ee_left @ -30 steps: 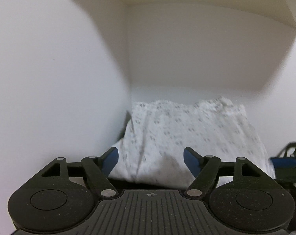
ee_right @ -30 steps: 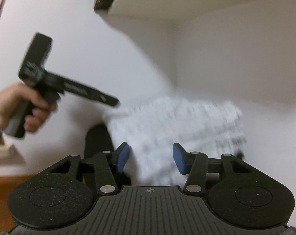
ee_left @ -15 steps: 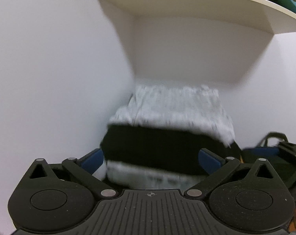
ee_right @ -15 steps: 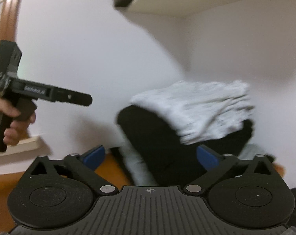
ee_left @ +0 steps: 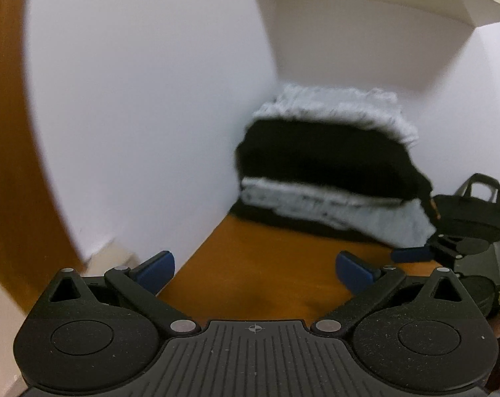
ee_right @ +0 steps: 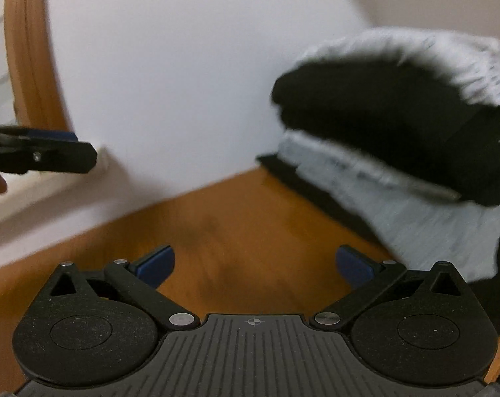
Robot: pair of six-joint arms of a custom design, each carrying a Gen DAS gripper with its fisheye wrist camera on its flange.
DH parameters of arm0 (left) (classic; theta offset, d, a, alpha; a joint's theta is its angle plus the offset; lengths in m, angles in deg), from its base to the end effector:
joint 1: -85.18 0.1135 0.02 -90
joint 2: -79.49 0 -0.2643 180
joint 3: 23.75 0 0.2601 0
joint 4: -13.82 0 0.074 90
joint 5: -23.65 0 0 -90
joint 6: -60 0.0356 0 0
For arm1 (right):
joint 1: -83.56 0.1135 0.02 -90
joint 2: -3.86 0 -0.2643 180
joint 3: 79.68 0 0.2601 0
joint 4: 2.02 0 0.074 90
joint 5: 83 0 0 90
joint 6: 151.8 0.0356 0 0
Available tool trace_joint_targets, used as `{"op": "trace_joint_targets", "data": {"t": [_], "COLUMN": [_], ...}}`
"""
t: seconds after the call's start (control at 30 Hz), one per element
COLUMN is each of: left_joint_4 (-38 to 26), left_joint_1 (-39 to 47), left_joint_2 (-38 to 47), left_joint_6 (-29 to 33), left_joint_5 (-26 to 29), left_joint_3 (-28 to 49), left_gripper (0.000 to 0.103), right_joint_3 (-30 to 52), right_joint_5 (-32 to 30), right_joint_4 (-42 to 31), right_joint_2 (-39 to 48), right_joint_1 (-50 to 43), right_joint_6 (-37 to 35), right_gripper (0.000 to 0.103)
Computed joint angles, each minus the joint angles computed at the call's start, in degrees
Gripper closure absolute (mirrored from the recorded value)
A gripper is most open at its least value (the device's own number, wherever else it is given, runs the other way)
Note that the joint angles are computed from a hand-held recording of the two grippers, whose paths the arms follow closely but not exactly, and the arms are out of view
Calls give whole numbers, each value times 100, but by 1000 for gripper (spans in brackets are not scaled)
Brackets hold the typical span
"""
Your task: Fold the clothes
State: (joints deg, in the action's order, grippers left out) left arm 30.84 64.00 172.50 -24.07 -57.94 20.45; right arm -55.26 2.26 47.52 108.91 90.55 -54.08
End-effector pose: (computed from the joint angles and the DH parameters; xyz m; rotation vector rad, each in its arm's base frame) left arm 0.2760 -0.1125 0.1242 0.5848 2.0533 -0.3130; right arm 0.2227 0.0303 0.0556 -0.0360 2.1203 0.2403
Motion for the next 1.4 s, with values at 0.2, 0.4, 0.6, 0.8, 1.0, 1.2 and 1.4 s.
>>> {"op": "trace_joint_targets", "data": {"t": [0.2, 0.4, 0.6, 0.8, 1.0, 1.2, 1.4], "left_joint_4": [669, 1233, 1383, 1687, 1633, 1864, 1945], "left_joint_1": [331, 258, 207, 266, 350, 569, 602], "left_joint_2": [811, 1731, 2400, 2630, 2502, 2375, 2411], "left_joint_6": [56, 231, 321, 360, 746, 934, 955], "left_joint_5": [318, 280, 394, 586, 576, 794, 813], "left_joint_3": [-106, 3, 224, 123, -130, -546, -599], "left_gripper": [0, 0, 0, 0, 0, 0, 0], "right_joint_3": [288, 512, 524, 499, 780, 1231, 1605], "right_joint_5": [842, 1620, 2850, 3636, 4676, 5286, 5499], "right_joint_4": [-291, -811, -1146, -1669, -3013, -4711, -5982], "right_joint_2": [318, 534, 575, 501, 437, 468, 526], "right_joint_1": [708, 1096, 1652, 2034, 2908, 3922, 4430], "right_joint_6": [199, 643, 1290, 2411, 4058, 5838, 7079], "right_gripper": [0, 0, 0, 0, 0, 0, 0]}}
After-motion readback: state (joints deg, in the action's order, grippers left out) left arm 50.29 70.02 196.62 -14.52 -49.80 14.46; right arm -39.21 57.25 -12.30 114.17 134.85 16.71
